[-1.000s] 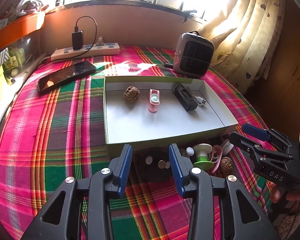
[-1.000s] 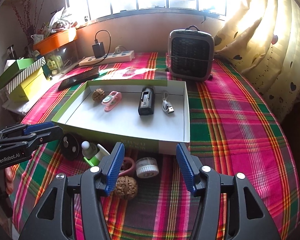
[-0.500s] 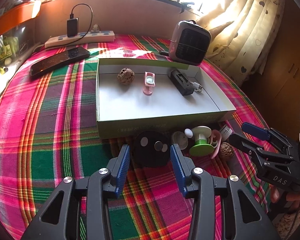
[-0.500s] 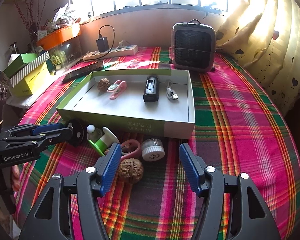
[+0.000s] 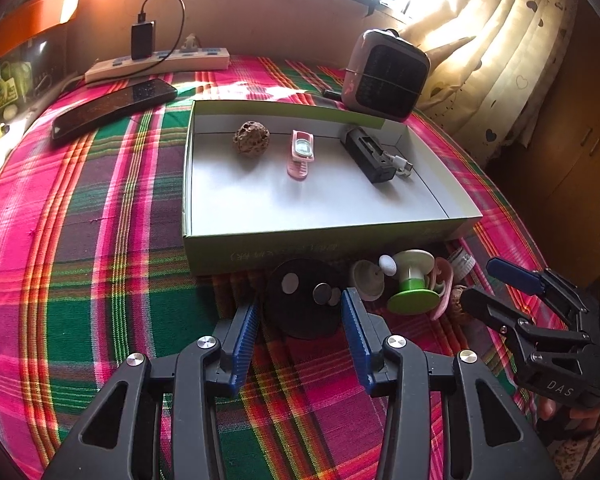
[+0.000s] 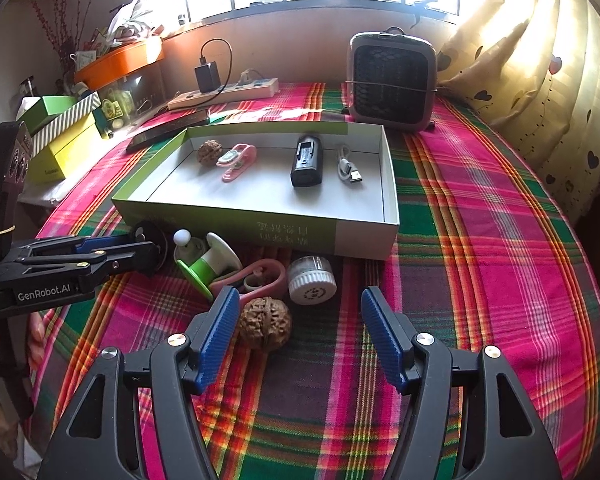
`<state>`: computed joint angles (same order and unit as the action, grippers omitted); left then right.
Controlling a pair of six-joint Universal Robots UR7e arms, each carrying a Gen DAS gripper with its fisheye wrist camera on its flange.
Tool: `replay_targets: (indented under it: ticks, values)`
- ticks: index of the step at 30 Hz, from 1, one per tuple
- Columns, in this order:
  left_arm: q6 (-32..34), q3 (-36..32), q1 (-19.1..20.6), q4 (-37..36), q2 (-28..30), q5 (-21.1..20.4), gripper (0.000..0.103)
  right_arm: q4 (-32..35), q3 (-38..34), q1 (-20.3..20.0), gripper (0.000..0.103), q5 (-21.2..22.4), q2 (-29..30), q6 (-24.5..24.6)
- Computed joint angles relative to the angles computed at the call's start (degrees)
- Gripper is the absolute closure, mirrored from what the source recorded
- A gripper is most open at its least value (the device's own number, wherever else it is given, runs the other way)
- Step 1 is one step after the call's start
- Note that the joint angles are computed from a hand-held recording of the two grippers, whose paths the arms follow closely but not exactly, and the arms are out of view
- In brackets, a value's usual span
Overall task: Organize objects
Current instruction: 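Move the left gripper to the black round disc while the right approaches the walnut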
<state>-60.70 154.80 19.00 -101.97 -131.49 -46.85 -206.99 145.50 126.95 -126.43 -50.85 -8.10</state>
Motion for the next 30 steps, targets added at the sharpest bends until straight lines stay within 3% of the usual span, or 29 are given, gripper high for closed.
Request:
replay_targets:
  ticks: [8, 19, 26, 30]
  values:
    - [2.2, 0.4, 2.0, -4.8, 1.8, 0.4, 0.063, 2.1, -0.4, 0.4, 0.039, -1.0, 0.7, 0.5]
    - [1.6, 0.2, 1.7, -4.0, 1.7, 0.7, 0.063, 4.4, -0.8, 0.0, 0.039, -2.1, 0.8, 1.8]
    - [-0.3, 0.0, 1.3, -1.9, 0.8, 0.9, 0.07, 5.1, -1.0, 0.0, 0.039, -2.4, 0.9, 1.8]
    - [-0.7, 0.0, 1.2, -1.8, 0.8, 0.8, 0.073, 4.7, -1.0, 0.2, 0.047, -2.6, 1.0, 1.8]
